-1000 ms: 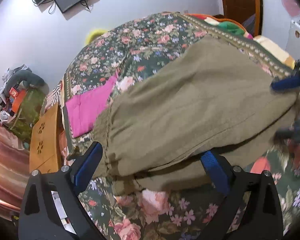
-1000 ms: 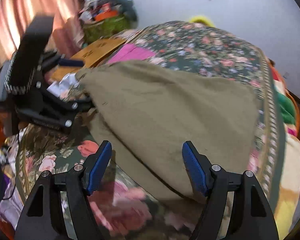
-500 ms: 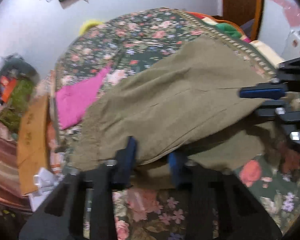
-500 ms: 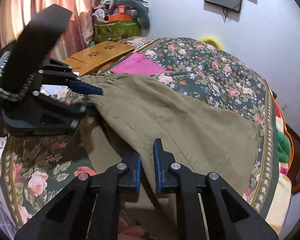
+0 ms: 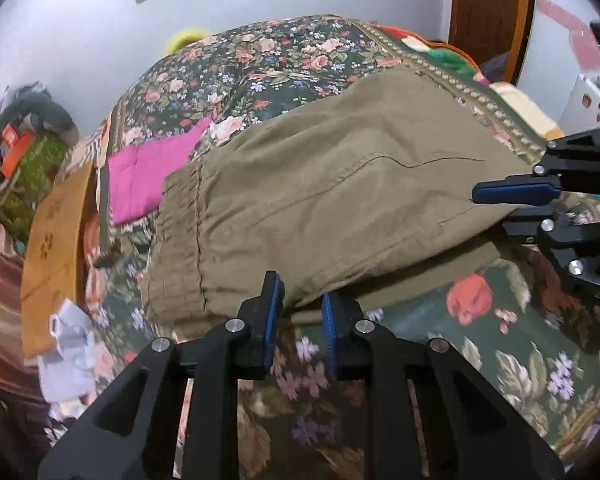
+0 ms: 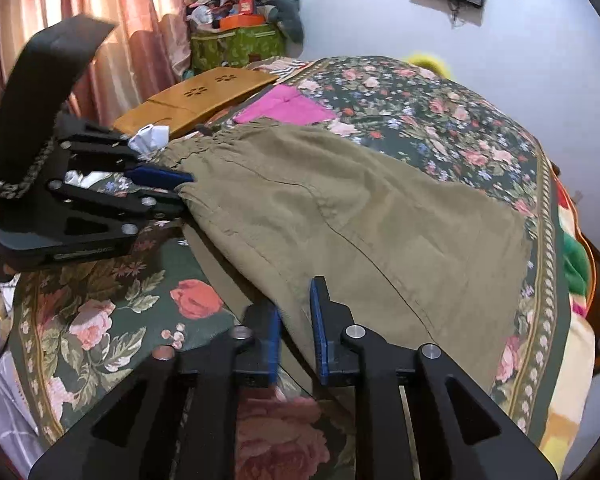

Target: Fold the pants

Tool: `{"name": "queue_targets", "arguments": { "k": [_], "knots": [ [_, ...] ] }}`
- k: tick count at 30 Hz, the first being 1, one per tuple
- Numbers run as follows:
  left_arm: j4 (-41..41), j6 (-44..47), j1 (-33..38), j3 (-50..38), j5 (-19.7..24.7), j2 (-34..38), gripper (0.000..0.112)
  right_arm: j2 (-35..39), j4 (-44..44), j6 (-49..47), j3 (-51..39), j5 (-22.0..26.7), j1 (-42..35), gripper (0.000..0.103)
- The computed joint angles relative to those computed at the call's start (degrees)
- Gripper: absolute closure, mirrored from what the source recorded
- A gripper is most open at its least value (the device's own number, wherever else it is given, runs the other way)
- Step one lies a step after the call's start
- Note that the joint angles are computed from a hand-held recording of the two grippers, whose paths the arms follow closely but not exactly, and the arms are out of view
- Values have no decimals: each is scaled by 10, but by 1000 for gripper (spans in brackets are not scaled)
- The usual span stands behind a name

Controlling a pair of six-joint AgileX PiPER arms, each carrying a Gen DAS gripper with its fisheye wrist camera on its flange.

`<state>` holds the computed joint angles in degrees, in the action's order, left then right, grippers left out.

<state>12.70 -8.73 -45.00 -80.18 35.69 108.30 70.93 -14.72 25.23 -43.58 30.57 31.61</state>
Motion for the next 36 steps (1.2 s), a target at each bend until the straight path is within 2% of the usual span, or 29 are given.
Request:
{"name": "queue_targets", "arguments": {
  "k": [2, 3, 4, 5, 6, 7, 9, 12, 15, 18, 20, 23, 26, 28, 30, 33, 36],
  "knots": [
    [-40, 24, 14, 15, 0, -16, 87, -10, 3, 9, 5, 9, -2, 77],
    [-57, 32, 21, 22, 0, -24, 85, -18, 5, 18, 9, 13, -3, 68],
    [-64, 33, 28, 28, 0, -32, 81, -22, 5, 26, 11, 20, -4, 54],
    [-58, 23, 33, 33, 1, -39, 76, -28, 0, 40, 12, 30, -2, 48],
    [-44, 4, 36, 36, 3, -43, 58, -39, -5, 54, 17, 34, 1, 43],
    [-25, -24, 43, 46, -5, -54, 43, -54, -15, 76, 24, 34, 5, 42],
    [-26, -45, 63, 63, -30, -74, 29, -75, -28, 112, 33, 31, 9, 42],
    [-40, -47, 89, 47, -25, -74, 28, -89, -6, 134, 34, 7, -13, 40],
    [-36, -49, 103, 2, -1, -53, 28, -77, 70, 81, 23, -32, -59, 40],
    [-75, -7, 117, -43, 12, -23, 24, -40, 136, 27, 4, -54, -85, 40],
    [-94, 12, 121, -74, 25, 2, 22, -12, 133, 29, -10, -57, -85, 40],
    [-128, 49, 127, -126, 54, 49, 22, 28, 172, -20, -29, -57, -93, 40],
    [-127, 48, 126, -162, 76, 90, 22, 65, 245, -93, -40, -44, -109, 40],
    [-98, 30, 119, -174, 84, 113, 22, 78, 310, -157, -38, -28, -129, 40],
    [-87, 43, 118, -151, 66, 117, 20, 68, 344, -195, -20, -20, -146, 40],
    [-96, 62, 125, -102, 24, 99, 14, 25, 304, -169, 10, -2, -161, 40],
    [-130, 82, 140, -84, 13, 91, 12, -26, 333, -193, 49, 23, -203, 40]
  ]
}}
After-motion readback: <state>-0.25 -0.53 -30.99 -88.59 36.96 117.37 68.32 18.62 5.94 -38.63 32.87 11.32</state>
